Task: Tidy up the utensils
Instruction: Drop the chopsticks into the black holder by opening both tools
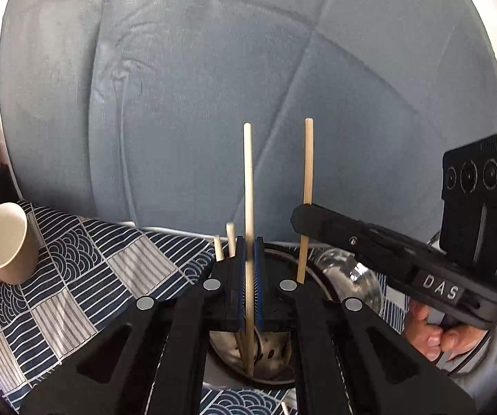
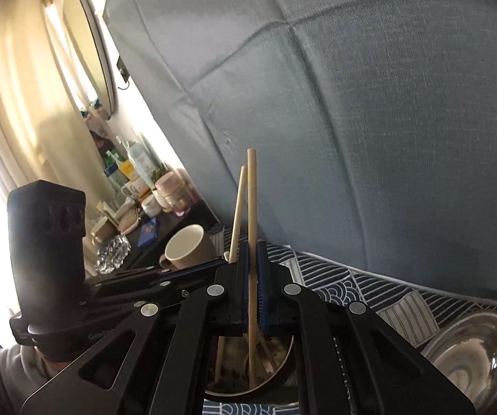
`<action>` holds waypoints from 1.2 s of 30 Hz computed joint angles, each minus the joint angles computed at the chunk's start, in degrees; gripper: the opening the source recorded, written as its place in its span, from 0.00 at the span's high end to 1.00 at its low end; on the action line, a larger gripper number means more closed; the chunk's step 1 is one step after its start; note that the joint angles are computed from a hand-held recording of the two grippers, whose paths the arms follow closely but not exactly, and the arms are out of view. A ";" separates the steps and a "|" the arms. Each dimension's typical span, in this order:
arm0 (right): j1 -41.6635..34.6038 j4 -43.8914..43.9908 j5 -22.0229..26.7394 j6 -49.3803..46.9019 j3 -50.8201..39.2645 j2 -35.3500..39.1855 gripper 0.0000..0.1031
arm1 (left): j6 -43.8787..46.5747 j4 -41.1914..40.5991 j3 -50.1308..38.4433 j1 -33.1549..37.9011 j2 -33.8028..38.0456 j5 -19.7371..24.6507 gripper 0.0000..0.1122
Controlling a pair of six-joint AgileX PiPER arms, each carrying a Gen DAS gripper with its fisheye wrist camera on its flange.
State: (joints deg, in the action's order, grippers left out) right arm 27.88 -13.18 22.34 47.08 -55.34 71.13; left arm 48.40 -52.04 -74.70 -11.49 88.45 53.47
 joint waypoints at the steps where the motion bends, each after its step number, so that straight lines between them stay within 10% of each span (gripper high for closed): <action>1: 0.46 -0.98 0.50 0.83 0.00 -0.07 0.95 | 0.37 0.05 0.39 0.34 -0.24 0.25 0.96; 24: 6.17 -8.27 12.72 7.40 -4.96 -3.20 0.91 | -0.07 2.61 1.78 6.06 -7.22 4.82 0.95; 36: 18.37 -19.72 25.67 21.28 -5.02 -6.82 0.52 | 1.88 4.87 6.91 10.38 -11.93 10.04 0.63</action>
State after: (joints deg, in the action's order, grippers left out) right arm 46.25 -32.90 48.01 68.36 -60.36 64.31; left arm 50.28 -47.17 -67.78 -1.11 76.52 63.52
